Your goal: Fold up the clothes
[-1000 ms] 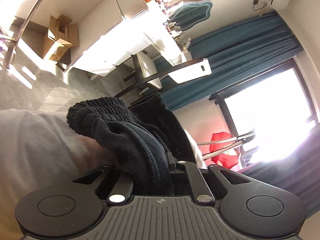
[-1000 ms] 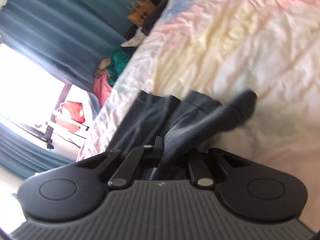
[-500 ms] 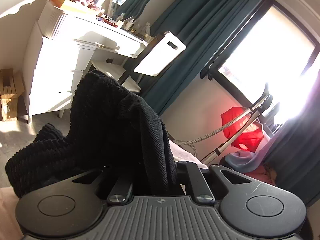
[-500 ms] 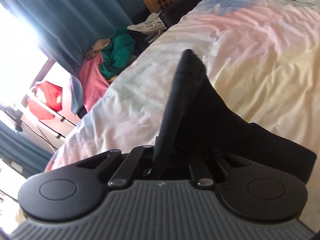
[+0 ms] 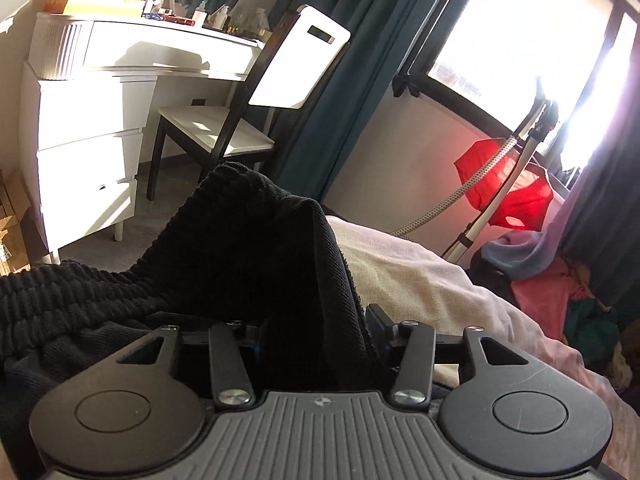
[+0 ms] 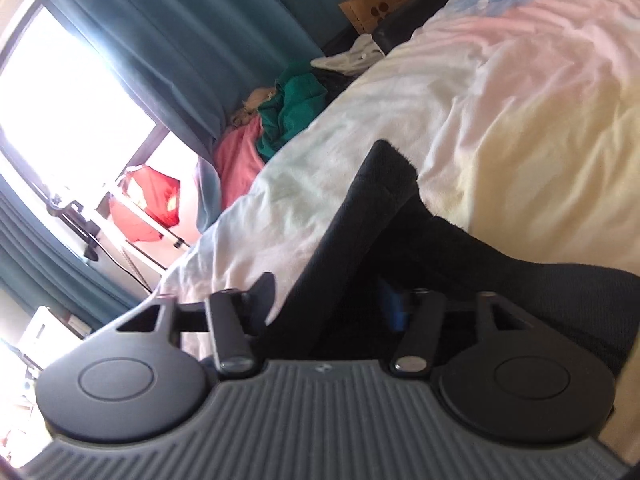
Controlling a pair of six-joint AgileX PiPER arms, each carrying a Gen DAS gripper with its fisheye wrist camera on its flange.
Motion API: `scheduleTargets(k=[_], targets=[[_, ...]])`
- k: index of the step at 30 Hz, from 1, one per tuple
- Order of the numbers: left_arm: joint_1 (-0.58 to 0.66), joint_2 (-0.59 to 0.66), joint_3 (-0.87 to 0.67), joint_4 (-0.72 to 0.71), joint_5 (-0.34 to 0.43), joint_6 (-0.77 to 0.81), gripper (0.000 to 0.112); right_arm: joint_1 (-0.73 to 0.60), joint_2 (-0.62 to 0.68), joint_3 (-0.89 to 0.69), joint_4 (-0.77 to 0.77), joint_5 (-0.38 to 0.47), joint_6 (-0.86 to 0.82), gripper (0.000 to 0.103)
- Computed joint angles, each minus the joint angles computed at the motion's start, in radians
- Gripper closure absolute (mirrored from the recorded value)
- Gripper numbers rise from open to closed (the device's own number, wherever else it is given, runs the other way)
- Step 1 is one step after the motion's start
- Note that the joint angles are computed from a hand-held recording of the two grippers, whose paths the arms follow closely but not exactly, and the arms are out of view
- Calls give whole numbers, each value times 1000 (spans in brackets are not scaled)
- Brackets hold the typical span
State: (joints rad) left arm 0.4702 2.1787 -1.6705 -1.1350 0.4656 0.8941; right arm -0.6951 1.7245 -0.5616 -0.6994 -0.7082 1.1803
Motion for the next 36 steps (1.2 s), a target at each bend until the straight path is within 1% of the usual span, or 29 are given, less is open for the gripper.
scheduleTargets(k=[1,2,4,5,6,7,8,9,10,11,12,14,16,18,20,22,24,25,26,27,28,29,30,31,33,35,36], targets=[[22,-30,41,-35,20,49,55,-25,-25,53,13,-57,-18,29],[46,-65,86,-50,41,67,53,-52,-51,108,12,-98,-12,31],[99,-123,165,-112,105,112,44,-116,-105,215,-10,-177,13,31],[133,-152,202,-138,150,127,41,-155,-131,267,-31,-217,29,29],[177,-175,230,-139,218,124,38,-202,-157,317,-59,-256,47,29],[214,-196,256,-122,274,105,38,-252,-165,359,-97,-296,67,29],[252,-217,298,-124,321,87,38,-318,-164,390,-168,-330,102,29],[291,-236,338,-123,368,67,36,-383,-165,399,-266,-340,159,30],[331,-253,373,-117,417,46,31,-444,-165,397,-366,-351,216,30],[371,-264,402,-108,465,25,30,-504,-163,393,-462,-366,271,30],[395,-254,418,-95,500,10,30,-538,-164,391,-518,-368,309,29],[432,-216,426,-65,551,-26,30,-545,-153,370,-591,-342,392,29],[446,-160,414,-89,563,-35,32,-544,-136,350,-650,-319,467,30],[451,-122,415,-174,555,-11,32,-496,-119,347,-593,-309,434,29],[428,-88,391,-237,528,-7,30,-442,-100,348,-517,-302,384,30],[380,-69,357,-267,455,-27,29,-377,-59,340,-397,-313,311,30],[331,-74,344,-291,359,-57,30,-300,-18,335,-237,-324,221,31],[307,-78,339,-305,311,-70,32,-250,-8,327,-155,-305,190,38],[283,-81,332,-316,262,-83,34,-206,-3,315,-85,-273,171,47],[259,-82,323,-323,213,-101,45,-162,-4,303,-13,-234,153,56],[241,-85,315,-314,172,-137,59,-139,5,297,40,-227,135,69],[233,-82,298,-286,153,-180,68,-134,22,297,74,-249,124,81],[231,-76,271,-229,147,-237,79,-130,36,299,99,-273,116,82],[235,-73,247,-188,158,-277,85,-120,26,303,120,-273,101,84],[241,-68,191,-124,192,-350,93,-100,1,311,161,-269,69,85],[261,-91,154,-69,238,-385,96,-117,-40,328,157,-287,57,90],[271,-104,136,-43,263,-401,97,-140,-63,336,123,-288,73,90]])
